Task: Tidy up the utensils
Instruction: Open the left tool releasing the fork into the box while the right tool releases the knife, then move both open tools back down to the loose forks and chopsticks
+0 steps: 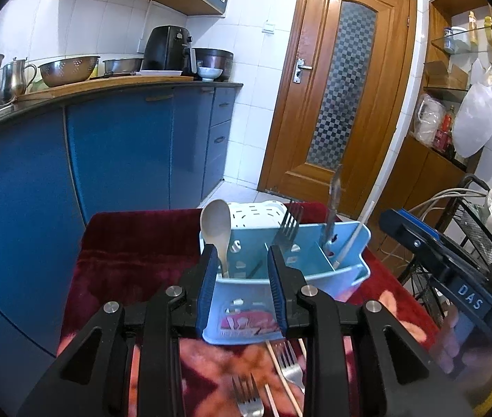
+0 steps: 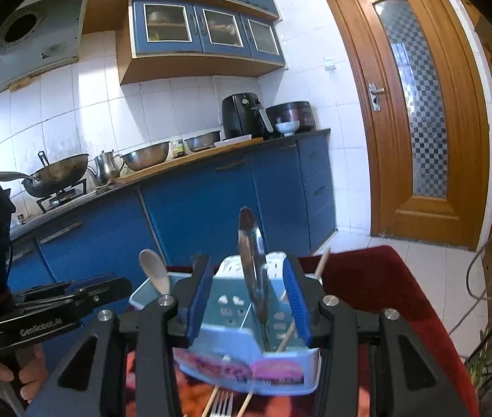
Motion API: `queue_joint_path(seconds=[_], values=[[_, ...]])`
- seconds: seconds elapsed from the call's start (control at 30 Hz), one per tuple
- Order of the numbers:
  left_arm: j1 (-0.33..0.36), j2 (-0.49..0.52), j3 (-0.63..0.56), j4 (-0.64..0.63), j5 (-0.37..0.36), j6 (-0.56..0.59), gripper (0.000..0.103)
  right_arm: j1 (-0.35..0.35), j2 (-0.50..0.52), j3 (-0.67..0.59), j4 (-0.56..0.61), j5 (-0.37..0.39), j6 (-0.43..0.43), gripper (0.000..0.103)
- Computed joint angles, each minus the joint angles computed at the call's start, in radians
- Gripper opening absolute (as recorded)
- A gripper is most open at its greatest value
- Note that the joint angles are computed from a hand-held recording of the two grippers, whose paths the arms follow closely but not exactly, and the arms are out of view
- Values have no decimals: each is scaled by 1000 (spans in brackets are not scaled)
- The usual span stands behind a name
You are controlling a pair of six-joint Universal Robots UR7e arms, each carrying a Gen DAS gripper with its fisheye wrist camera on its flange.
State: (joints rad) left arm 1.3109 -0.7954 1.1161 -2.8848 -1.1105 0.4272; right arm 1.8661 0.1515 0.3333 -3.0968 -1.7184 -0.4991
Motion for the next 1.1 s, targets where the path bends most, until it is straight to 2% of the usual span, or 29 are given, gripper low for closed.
queue_joint_path(seconds=[0.13,0.37,0.47,0.8,1.1], values=[[-11,-37,56,-7,14,-15,30,3,-124,241,-76,-8,34,45],[-29,-94,149,-17,43,-36,31,11,-245,476,-138,-31,69,45],[-33,-118,193,-19,56,-51,35,15,-277,543,-144,-52,78,46],[-30,-179,306,24,82,-133,36,-1,-357,713,-96,-98,140,47],[-16,-189,349,78,126,-189,36,-25,-376,786,-68,-129,179,51]])
